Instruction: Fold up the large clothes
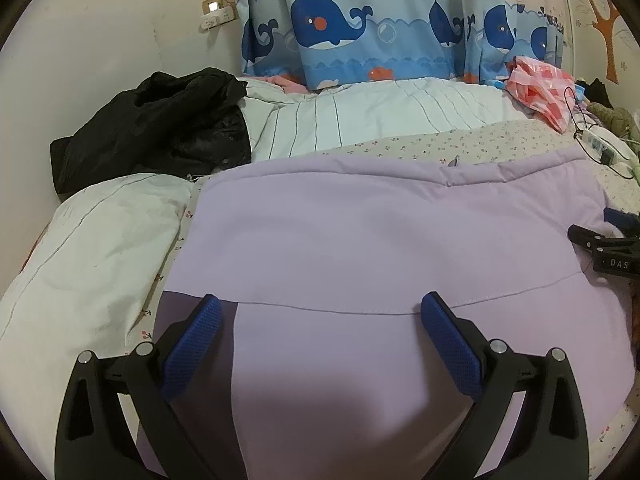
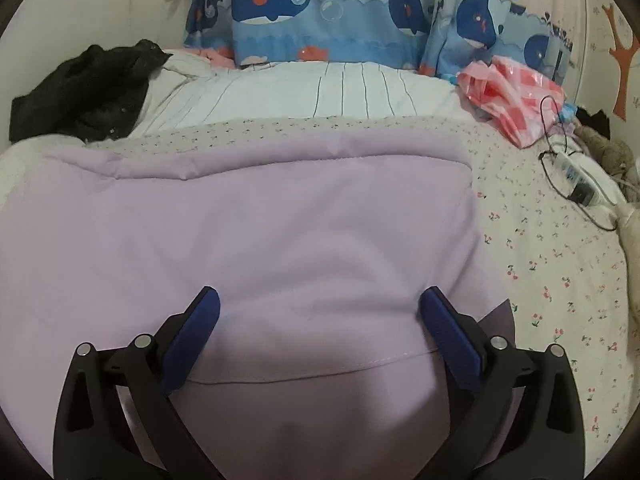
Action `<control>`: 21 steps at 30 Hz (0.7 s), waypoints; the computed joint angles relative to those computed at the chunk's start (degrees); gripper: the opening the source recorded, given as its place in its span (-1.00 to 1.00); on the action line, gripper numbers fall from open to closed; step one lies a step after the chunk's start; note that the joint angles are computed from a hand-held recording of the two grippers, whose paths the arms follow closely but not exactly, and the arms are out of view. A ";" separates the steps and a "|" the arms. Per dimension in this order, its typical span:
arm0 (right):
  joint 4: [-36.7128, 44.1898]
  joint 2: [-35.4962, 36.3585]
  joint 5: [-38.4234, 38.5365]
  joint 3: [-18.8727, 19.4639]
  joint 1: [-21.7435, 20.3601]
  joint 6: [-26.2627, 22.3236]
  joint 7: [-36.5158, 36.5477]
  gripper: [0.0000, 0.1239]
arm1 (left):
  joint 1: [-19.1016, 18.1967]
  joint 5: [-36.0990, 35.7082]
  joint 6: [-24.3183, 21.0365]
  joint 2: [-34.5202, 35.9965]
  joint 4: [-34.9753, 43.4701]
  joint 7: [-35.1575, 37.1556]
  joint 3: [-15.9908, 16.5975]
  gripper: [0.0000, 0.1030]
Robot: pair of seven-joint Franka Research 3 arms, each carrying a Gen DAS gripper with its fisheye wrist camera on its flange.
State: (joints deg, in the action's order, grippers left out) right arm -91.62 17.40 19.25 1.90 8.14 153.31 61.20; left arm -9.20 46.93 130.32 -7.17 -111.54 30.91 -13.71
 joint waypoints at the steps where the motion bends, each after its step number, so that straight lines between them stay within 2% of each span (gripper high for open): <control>1: 0.32 -0.03 0.21 0.10 -0.21 -0.81 -0.31 0.57 | 0.02 -0.13 0.07 0.04 0.00 0.17 0.08 0.86; 7: -0.81 -2.32 5.89 1.37 -3.10 -5.11 -8.45 0.57 | 0.13 -2.24 0.78 -0.16 -0.33 0.79 0.48 0.86; 10: -1.65 -4.55 8.14 0.43 -4.32 -9.85 -10.15 0.56 | 0.46 -5.68 2.43 -0.87 -1.33 1.52 1.24 0.86; 14: -1.02 -6.87 11.29 -2.39 -7.26 -19.79 -6.56 0.56 | 1.69 -11.35 4.40 -3.37 -3.68 1.59 2.48 0.86; 16: -0.90 -7.93 16.34 -3.94 -10.31 -25.04 -4.72 0.56 | 2.37 -13.23 5.26 -5.36 -5.46 0.63 2.69 0.86; 19: -0.37 -8.23 23.72 -6.23 -15.05 -35.08 -1.94 0.56 | 3.52 -18.07 9.20 -10.91 -10.33 -1.98 3.83 0.86; 20: 0.00 -7.78 26.52 -7.05 -17.05 -39.97 -1.15 0.56 | 4.09 -19.46 10.03 -13.30 -12.03 -3.57 4.04 0.86; 21: 0.30 -7.39 27.84 -7.41 -18.15 -42.39 -0.69 0.56 | 4.60 -20.71 10.64 -15.99 -13.84 -4.97 4.17 0.86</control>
